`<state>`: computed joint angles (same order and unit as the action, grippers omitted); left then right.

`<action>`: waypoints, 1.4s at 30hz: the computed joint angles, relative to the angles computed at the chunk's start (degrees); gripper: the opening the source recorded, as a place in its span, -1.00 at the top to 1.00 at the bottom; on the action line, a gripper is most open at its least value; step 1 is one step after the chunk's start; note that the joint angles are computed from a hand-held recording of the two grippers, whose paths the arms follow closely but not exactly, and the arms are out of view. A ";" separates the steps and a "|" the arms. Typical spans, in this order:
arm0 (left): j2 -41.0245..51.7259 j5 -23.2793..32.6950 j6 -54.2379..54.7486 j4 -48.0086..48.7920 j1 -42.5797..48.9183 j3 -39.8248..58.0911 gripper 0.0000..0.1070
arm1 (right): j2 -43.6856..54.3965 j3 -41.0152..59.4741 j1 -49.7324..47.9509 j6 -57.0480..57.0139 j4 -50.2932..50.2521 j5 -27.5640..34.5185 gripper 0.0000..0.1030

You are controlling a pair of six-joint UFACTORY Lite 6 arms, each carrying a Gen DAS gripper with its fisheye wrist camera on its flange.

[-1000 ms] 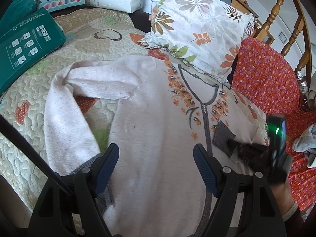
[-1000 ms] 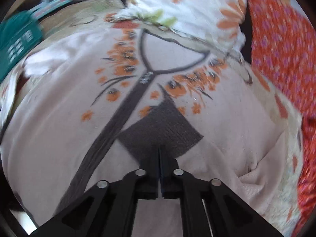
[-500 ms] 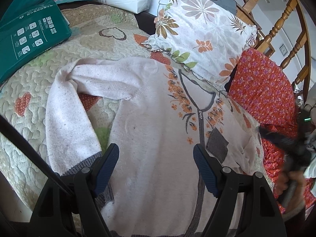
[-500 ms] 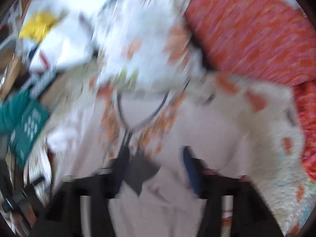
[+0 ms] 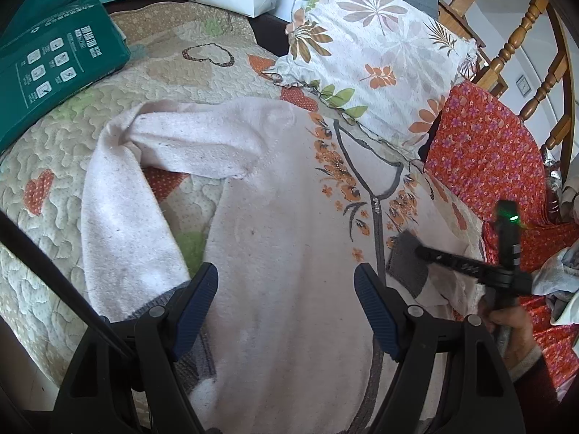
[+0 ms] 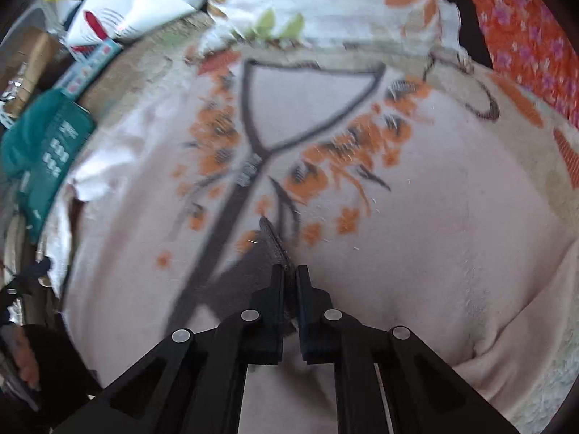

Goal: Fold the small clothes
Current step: 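Open the right tool to release the cuff on the cardigan, then grasp the grey hem band of the cardigan with the right tool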

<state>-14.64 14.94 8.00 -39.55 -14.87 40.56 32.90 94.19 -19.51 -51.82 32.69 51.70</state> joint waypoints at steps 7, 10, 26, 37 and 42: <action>-3.57 -1.57 -6.98 5.83 -0.24 -1.44 -0.43 | -16.58 2.13 -2.76 12.39 -8.25 -10.26 0.87; -6.83 -0.30 -2.75 0.82 4.25 -2.98 -0.43 | -19.38 7.29 -3.33 17.47 -8.76 -8.84 0.87; -17.83 16.37 21.75 -17.95 46.76 -4.01 -0.56 | -6.80 10.07 35.74 67.77 -40.23 -19.59 0.86; -13.50 21.13 28.12 -21.15 52.59 -2.92 -0.56 | 2.59 10.81 37.14 45.73 -18.96 -15.52 0.35; -11.38 17.97 24.36 -17.58 46.41 -1.80 -0.56 | -1.16 4.61 27.86 53.15 -30.40 -17.11 0.35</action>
